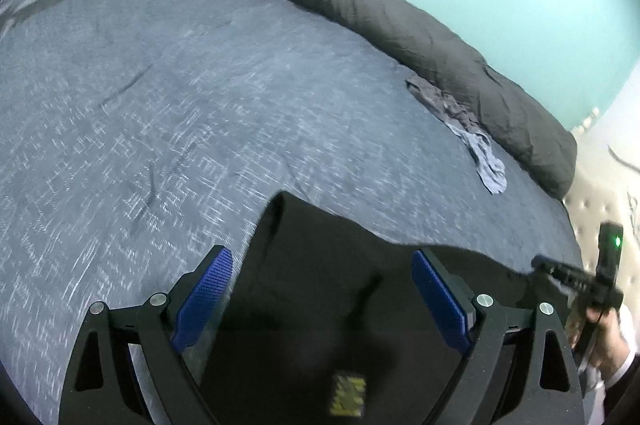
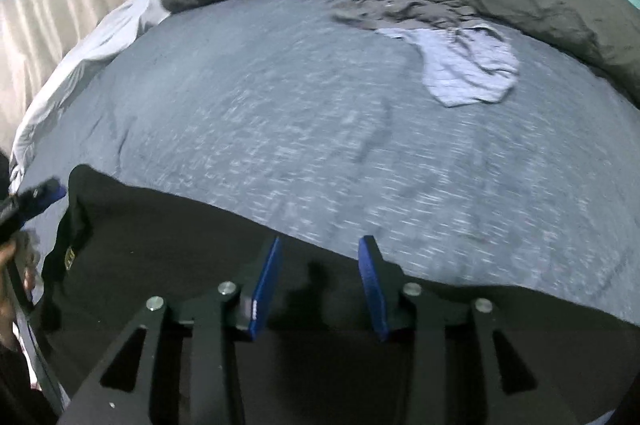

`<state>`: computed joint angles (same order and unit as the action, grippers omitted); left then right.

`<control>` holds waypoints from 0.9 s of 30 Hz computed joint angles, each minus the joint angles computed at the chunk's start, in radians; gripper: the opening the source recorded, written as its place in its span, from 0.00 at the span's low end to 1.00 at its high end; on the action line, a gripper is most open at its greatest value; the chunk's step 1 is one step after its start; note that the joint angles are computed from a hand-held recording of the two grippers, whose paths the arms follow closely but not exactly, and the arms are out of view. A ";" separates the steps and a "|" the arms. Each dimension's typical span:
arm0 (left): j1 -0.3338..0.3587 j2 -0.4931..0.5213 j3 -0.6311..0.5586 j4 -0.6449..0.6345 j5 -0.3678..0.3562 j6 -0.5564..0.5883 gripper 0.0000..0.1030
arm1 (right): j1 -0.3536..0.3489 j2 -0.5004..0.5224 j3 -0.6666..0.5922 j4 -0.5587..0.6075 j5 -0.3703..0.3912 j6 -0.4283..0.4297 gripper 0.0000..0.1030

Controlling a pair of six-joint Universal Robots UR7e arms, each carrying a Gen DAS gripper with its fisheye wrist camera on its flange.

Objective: Fold clothes

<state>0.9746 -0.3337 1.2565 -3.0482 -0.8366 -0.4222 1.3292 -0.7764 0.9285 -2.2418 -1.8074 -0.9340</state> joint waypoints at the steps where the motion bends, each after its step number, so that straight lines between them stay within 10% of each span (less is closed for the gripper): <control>1: 0.008 0.000 -0.007 -0.005 -0.012 -0.004 0.90 | 0.002 0.006 -0.006 0.008 -0.003 -0.004 0.40; 3: 0.021 0.003 -0.026 0.000 -0.037 0.002 0.90 | 0.004 0.030 -0.036 0.023 -0.025 -0.013 0.54; 15: 0.051 0.050 -0.150 0.126 -0.145 0.084 0.24 | 0.015 0.095 -0.082 0.032 -0.129 -0.095 0.57; 21: 0.042 0.031 -0.104 0.036 -0.126 0.111 0.11 | 0.025 0.099 -0.046 -0.015 -0.168 -0.189 0.57; 27: 0.029 0.008 -0.067 -0.036 -0.098 0.137 0.08 | 0.033 0.073 0.012 -0.057 -0.141 -0.278 0.02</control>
